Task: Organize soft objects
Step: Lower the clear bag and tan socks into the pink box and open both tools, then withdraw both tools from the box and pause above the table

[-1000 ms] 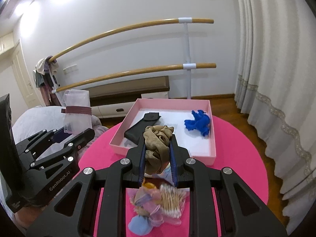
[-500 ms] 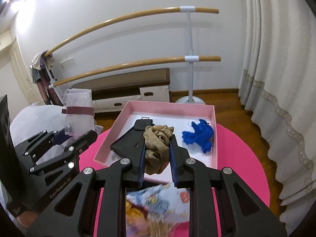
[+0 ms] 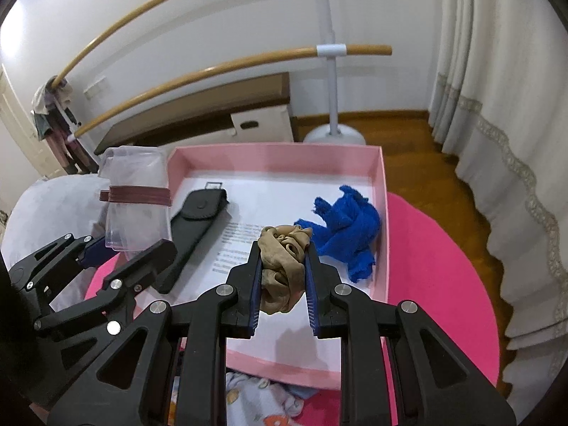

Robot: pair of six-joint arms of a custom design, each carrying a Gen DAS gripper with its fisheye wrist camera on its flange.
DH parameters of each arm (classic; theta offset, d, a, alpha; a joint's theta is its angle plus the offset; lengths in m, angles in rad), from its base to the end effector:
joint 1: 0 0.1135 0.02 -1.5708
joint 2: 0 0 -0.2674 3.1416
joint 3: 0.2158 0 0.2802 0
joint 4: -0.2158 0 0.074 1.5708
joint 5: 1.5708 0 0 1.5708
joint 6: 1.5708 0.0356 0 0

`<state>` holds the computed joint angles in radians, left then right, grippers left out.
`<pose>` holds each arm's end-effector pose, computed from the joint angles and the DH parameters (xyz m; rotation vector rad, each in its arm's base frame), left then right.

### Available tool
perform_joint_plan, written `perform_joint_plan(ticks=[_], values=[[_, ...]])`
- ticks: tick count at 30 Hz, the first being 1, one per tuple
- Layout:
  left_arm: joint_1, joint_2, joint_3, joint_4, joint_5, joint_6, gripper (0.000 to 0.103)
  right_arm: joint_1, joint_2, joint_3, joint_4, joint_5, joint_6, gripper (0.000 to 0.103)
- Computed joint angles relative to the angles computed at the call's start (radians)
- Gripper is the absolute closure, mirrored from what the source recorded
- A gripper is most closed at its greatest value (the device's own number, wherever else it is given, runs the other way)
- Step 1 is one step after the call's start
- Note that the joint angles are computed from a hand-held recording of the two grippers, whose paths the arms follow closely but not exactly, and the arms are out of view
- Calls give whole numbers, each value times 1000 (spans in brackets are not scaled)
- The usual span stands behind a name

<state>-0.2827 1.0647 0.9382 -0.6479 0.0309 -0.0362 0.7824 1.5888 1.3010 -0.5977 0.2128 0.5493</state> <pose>0.2376 -0.0702 0.2957 0.3045 2.3332 -0.1931 0.2699 0.2577 0.2765 -0.1927 2.4503 0.3349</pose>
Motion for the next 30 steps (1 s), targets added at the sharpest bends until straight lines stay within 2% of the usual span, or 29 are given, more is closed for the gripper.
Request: perform_joint_plan(ticks=[7, 10, 11, 12, 13, 16, 17, 18, 19, 20, 23, 30], values=[[14, 187, 111, 13, 9, 21, 71, -25, 57, 14, 4, -36, 12, 82], [5, 235, 155, 14, -15, 20, 67, -31, 63, 11, 5, -37, 28, 74], [1, 241, 161, 15, -26, 17, 66, -31, 60, 7, 7, -29, 37, 67], [-7, 245, 172, 6, -37, 13, 62, -35, 51, -3, 15, -27, 45, 56], [-11, 248, 180, 0, -39, 10, 58, -35, 45, -10, 19, -27, 51, 50], [-23, 212, 165, -5, -70, -13, 43, -34, 22, -24, 8, -2, 71, 31], [-21, 199, 161, -6, -72, -22, 33, -35, 9, -33, 7, 4, 82, 20], [-13, 184, 157, -8, -67, -32, 20, -38, -11, -48, 10, 11, 97, 14], [-8, 160, 146, -9, -63, -42, 14, -39, -31, -63, 15, 16, 108, 3], [-3, 132, 133, -7, -64, -49, 3, -37, -54, -80, 23, 19, 118, 0], [-10, 43, 93, -7, -98, -57, 0, -11, -116, -99, 10, 54, 144, 0], [-87, -164, 50, -106, -200, -104, 0, 117, -216, -84, -57, 193, 209, 0]])
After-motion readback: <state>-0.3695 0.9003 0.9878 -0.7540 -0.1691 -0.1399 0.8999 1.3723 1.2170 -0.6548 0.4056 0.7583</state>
